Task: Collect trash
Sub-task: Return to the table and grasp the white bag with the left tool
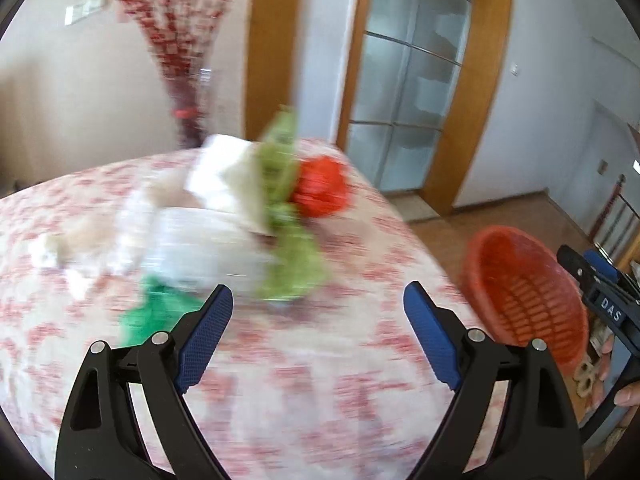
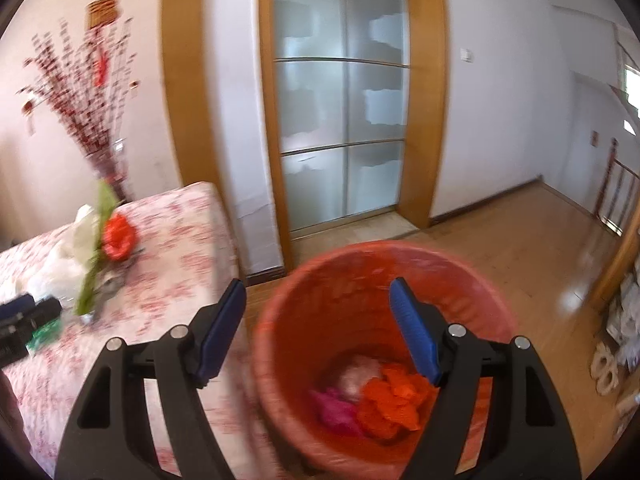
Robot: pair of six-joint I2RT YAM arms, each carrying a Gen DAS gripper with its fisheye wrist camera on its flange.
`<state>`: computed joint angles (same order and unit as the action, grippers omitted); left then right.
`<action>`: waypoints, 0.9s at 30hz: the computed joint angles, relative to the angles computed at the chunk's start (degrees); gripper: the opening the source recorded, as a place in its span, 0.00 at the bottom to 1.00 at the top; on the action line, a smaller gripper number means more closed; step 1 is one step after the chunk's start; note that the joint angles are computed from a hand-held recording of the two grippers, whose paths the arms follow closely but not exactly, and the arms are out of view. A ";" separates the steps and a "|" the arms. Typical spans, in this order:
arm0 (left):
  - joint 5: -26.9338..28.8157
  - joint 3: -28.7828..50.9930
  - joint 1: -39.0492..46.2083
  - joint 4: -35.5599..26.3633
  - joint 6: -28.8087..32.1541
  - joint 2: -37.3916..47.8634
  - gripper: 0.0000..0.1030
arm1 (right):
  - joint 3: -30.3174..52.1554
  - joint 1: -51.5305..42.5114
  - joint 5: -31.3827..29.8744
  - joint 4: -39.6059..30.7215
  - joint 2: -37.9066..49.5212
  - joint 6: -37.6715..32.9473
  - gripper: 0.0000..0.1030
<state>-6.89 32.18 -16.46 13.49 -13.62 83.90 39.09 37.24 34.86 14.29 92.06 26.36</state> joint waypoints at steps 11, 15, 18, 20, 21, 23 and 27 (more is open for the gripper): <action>3.99 5.81 33.88 6.02 12.55 12.00 0.84 | 15.79 8.66 0.22 -4.84 13.51 0.55 0.71; 7.71 14.84 40.31 2.03 11.94 20.30 0.84 | 20.74 10.05 0.01 -7.08 17.80 -0.15 0.71; 9.24 20.21 41.98 0.29 11.06 24.87 0.84 | 23.64 10.41 -0.39 -8.55 20.06 -0.80 0.71; 10.44 23.66 42.23 -1.40 11.28 27.32 0.84 | 25.23 10.58 -0.75 -9.21 21.32 -1.08 0.71; 9.60 25.34 41.96 -2.62 11.73 28.45 0.84 | 26.04 10.64 -0.84 -9.53 21.97 -1.16 0.71; 7.58 27.68 41.13 -4.08 12.43 30.71 0.82 | 27.38 10.67 -1.19 -10.06 22.95 -1.37 0.71; 10.18 30.69 41.84 -9.49 10.72 32.63 0.73 | 29.14 10.71 -1.90 -10.50 24.38 -1.80 0.71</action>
